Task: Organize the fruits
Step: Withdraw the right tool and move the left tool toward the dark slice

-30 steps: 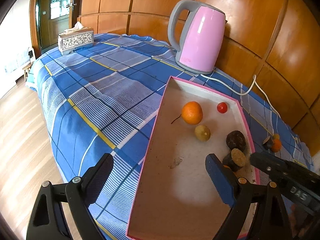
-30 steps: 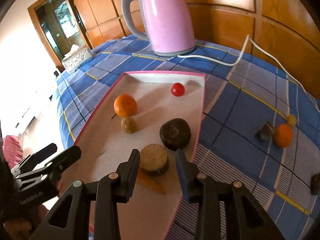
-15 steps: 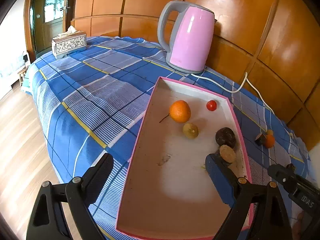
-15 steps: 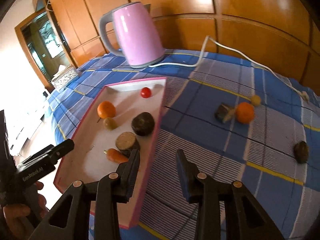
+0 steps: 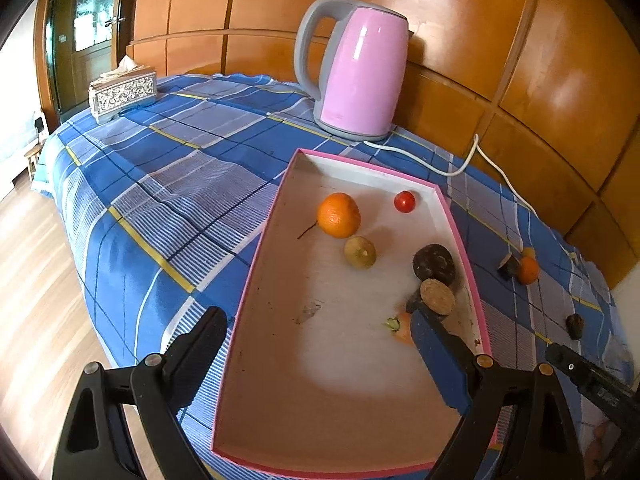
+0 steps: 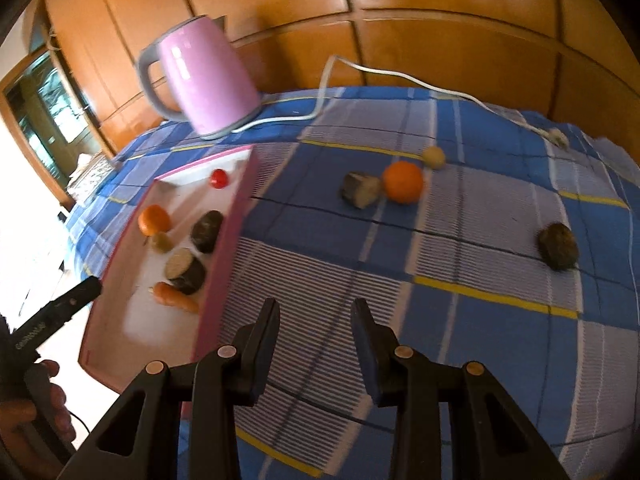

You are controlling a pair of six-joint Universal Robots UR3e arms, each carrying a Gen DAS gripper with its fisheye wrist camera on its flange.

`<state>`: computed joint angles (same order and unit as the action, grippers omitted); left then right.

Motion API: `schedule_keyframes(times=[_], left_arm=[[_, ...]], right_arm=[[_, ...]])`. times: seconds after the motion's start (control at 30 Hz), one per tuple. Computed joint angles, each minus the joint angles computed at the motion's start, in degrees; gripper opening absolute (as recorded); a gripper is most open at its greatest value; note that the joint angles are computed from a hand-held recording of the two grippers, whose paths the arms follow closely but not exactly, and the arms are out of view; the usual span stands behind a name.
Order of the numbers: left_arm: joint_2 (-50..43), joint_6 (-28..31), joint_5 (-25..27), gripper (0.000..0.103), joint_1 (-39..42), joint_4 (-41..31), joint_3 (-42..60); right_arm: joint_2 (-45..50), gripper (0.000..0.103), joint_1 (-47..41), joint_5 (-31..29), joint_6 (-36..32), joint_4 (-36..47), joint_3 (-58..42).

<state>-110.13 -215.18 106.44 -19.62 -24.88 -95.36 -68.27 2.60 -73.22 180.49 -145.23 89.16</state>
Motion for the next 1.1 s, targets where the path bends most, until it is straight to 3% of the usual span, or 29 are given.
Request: schedule_keyframes(times=[0.37, 0.7, 0.97, 1.1], left_arm=[[-2.3, 3.8, -1.1, 0.094, -2.0, -0.9, 4.3], [-7.8, 9.6, -3.3, 0.094, -4.8, -4.4, 15.4], [-18.9, 15.8, -4.8, 0.092, -7.4, -13.3, 35.7], [-26.8, 18.1, -7.1, 0.08, -7.8, -21.3, 50.2]], right_arm=[[-5.6, 0.037, -7.3, -4.6, 0.4, -4.7, 12.0], [-8.8, 0.038, -14.2, -7.3, 0.8, -8.5, 18.6], [-9.2, 0.037, -15.9, -9.1, 0.5, -10.4, 20.9], [-8.8, 0.038, -16.0, -9.4, -0.1, -11.2, 21.4]])
